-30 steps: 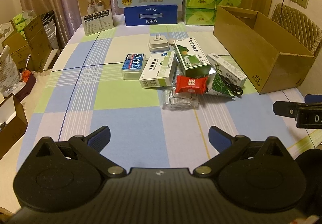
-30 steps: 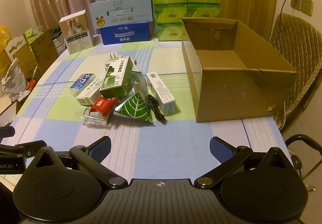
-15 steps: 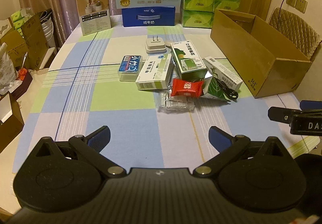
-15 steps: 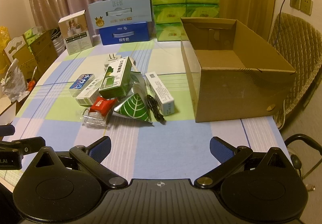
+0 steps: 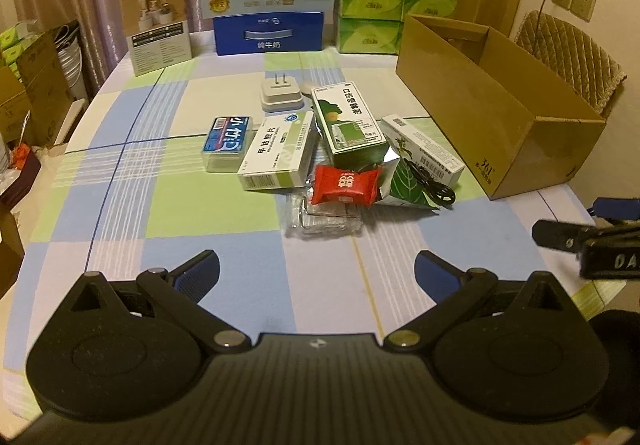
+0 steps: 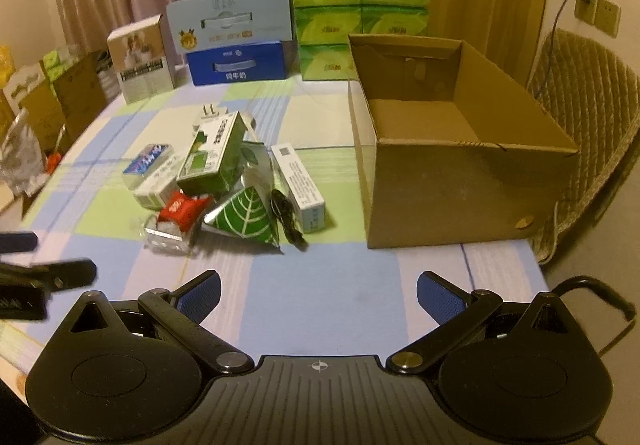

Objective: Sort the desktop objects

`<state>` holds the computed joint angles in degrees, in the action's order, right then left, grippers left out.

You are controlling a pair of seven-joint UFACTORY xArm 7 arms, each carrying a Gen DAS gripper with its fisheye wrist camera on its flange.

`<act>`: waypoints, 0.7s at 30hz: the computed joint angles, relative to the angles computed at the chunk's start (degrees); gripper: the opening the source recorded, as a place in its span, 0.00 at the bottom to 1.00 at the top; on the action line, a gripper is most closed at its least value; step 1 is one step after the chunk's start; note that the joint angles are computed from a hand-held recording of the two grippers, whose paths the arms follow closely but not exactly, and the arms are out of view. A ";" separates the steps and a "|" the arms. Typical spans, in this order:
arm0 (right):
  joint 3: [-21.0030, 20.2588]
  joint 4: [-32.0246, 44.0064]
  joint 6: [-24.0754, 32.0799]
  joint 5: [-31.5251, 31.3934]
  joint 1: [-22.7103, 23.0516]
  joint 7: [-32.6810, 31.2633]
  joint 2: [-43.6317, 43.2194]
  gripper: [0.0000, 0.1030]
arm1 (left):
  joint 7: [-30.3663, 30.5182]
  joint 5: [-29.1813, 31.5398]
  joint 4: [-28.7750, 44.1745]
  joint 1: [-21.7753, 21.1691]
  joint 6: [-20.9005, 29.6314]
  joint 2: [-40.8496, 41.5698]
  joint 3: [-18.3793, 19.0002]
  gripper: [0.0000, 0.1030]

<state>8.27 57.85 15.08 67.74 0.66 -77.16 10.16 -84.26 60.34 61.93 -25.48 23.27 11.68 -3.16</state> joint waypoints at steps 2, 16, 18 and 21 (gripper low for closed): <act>0.25 1.07 0.67 0.83 -0.23 -0.52 0.96 0.98 | 0.15 1.07 0.70 0.16 -0.90 1.09 0.43 0.99; 3.64 8.70 0.39 -2.06 -1.58 -0.30 11.44 0.73 | -2.11 6.91 9.02 -2.07 -8.02 12.46 7.78 0.96; 4.85 9.62 -0.48 -2.87 -2.51 -0.18 12.79 0.65 | -2.22 6.51 10.41 -2.21 -9.12 14.27 8.61 0.93; 6.70 10.92 -1.80 -3.78 -3.92 -0.26 14.59 0.59 | -1.65 5.68 12.74 -2.95 -11.01 17.07 10.33 0.91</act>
